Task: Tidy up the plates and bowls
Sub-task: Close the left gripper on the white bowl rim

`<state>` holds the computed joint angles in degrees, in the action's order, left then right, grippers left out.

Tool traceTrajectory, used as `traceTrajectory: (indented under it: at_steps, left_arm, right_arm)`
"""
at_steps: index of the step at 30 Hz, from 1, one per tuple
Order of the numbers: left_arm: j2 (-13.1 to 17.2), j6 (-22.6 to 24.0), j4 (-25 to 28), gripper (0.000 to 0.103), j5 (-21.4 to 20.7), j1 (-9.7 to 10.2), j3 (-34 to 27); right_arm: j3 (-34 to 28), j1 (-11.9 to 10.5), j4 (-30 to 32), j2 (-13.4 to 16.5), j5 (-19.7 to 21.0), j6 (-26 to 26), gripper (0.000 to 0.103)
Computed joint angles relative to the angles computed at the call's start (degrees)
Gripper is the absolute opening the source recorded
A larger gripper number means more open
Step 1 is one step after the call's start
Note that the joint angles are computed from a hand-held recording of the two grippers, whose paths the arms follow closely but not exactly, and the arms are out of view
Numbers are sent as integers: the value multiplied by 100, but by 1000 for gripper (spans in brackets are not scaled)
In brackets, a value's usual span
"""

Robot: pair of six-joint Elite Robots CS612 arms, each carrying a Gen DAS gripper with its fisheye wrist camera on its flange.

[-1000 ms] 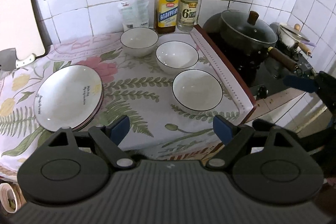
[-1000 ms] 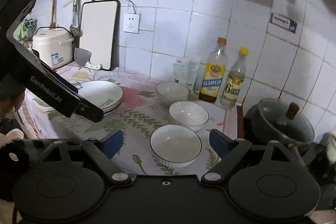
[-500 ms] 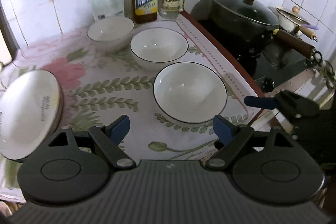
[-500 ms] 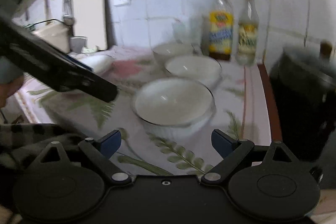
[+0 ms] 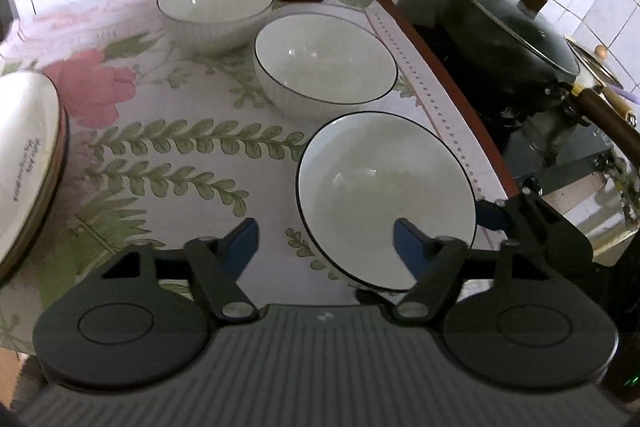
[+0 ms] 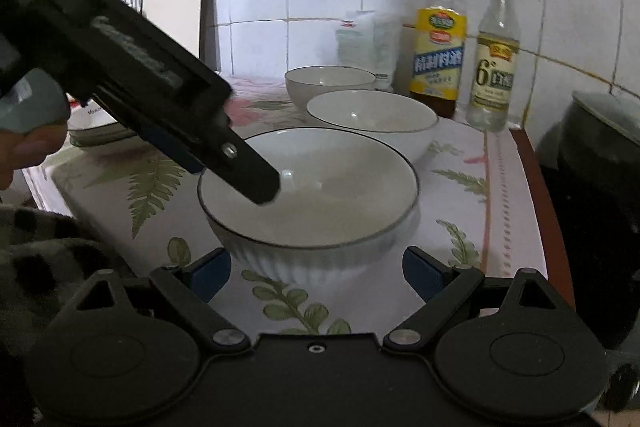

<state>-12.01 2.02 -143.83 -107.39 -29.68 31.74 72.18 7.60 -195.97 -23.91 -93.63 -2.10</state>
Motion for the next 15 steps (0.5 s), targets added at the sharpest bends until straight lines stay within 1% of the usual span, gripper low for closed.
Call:
traceTrajectory:
  at_steps: [2, 4, 7, 8, 9, 10, 15]
  left_arm:
    - [72, -59, 112, 59, -33, 4, -130]
    - [127, -60, 239, 48, -101, 15, -237]
    - [184, -6, 623, 38, -179, 29, -413]
    - [185, -2, 637, 35, -216, 33, -413]
    - [185, 5, 608, 31, -247, 35, -405]
    - [172, 17, 564, 29, -232, 29, -370]
    - [111, 137, 521, 27, -75, 4, -264]
  right_arm:
    - [-82, 5, 23, 42, -28, -198, 95]
    - [-115, 3, 36, 61, -31, -246, 96]
    - [-118, 1, -38, 84, -22, -239, 96]
    - [-125, 3, -65, 95, -35, -233, 96]
    - [-126, 11, -100, 104, -66, -235, 96]
    - [-136, 14, -116, 114, -84, -231, 96]
    - [-198, 39, -195, 167, -199, -229, 97]
